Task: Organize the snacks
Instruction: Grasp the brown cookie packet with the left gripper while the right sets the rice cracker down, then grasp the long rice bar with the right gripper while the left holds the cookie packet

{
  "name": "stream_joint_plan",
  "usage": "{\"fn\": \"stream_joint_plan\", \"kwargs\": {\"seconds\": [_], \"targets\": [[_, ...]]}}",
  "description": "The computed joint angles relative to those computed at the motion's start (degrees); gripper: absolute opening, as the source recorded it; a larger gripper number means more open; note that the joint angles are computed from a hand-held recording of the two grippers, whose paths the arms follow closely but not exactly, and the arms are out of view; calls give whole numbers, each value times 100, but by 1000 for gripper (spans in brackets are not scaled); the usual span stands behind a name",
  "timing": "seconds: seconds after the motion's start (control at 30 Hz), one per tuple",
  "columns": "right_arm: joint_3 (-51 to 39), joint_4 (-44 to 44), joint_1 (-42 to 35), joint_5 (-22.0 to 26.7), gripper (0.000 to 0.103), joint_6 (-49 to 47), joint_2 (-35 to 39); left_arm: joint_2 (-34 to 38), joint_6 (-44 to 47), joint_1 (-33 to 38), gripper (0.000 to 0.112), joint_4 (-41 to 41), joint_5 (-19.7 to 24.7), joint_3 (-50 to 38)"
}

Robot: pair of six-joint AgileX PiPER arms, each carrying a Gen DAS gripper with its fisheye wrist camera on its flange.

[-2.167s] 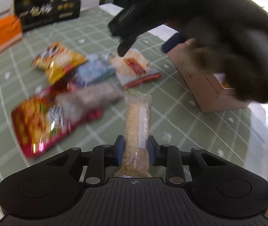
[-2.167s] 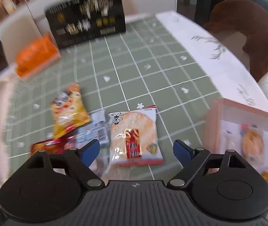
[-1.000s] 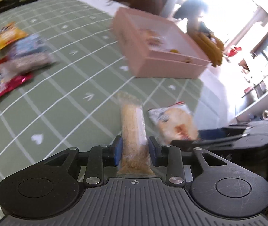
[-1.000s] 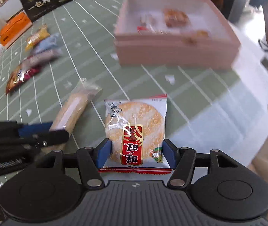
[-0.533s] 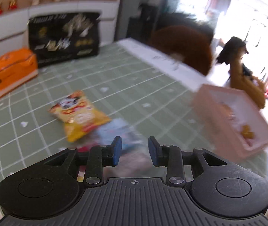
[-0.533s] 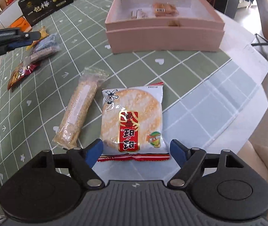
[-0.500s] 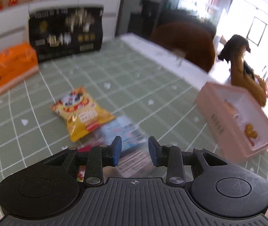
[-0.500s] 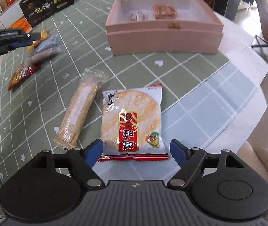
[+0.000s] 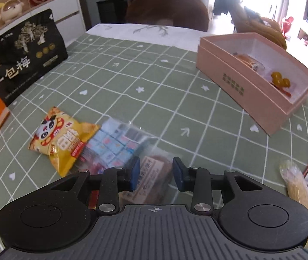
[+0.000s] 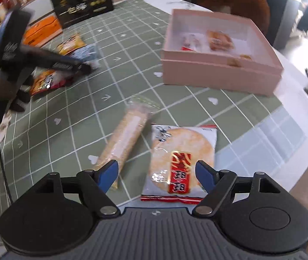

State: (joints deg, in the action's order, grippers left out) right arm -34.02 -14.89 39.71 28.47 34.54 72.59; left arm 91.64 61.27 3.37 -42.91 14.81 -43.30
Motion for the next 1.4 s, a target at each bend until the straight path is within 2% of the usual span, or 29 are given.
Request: {"fn": "stream_joint_plan", "kwargs": {"seconds": [0.1, 0.2, 0.33, 0.43, 0.5, 0.6, 0.7, 0.77, 0.8, 0.87, 0.9, 0.97, 1.03, 1.1, 1.2, 1.27, 1.3, 1.4], "targets": [[-23, -389, 258, 127, 79, 251, -12, 113, -256, 116, 40, 599, 187, -171], [-26, -187, 127, 135, 79, 50, 49, 233, 358, 475, 40, 212, 778, -373], [-17, 154, -180, 75, 79, -177, 113, 283, 568, 823, 41, 253, 1296, -519], [-36, 222, -246, 59, 79, -203, 193, 392, 757, 929, 44, 323, 1954, -670], [-41, 199, -221, 30, 79, -155, 229, 328, 963, 772, 48, 380, 1812, -519], [-79, 146, -115, 26, 79, -96, 257, 289, 752, 637, 48, 390, 1565, -448], [-161, 14, 14, 47, 79, 17, 312, 365, 703, 778, 44, -101, 1610, -462], [-246, 111, 5, -1, 79, -91, 383, 278, 443, 796, 39, -125, 1691, -397], [-283, 143, -7, -47, 79, -104, 411, 125, 519, 874, 23, -368, 1800, -261], [-317, 39, -36, -273, 79, 100, 439, -247, 997, 1056, 19, -1048, 2208, 87], [-330, -37, -35, -408, 78, 230, 465, -436, 939, 1064, 19, -1108, 2275, 247], [-413, 50, -104, -705, 71, 197, 644, -824, 248, 859, 19, -841, 2164, 530], [-605, 543, -235, -871, 52, -296, 987, -1148, -377, 654, 19, -539, 2138, 780], [-828, 1186, -338, -897, 49, -978, 1383, -1375, -589, 398, 19, -385, 2033, 993], [-951, 1352, -295, -836, 36, -1166, 1722, -1720, -997, -100, 20, 105, 1458, 1277], [-849, 1385, -237, -793, 30, -1316, 1583, -1786, -1423, -301, 21, 577, 1145, 1277], [-771, 1745, -294, -765, 29, -1705, 1480, -1735, -1663, -443, 22, 795, 942, 1260], [-454, 1943, -359, -705, 28, -1895, 1079, -1505, -2233, -859, 24, 1328, 630, 1157]]}}
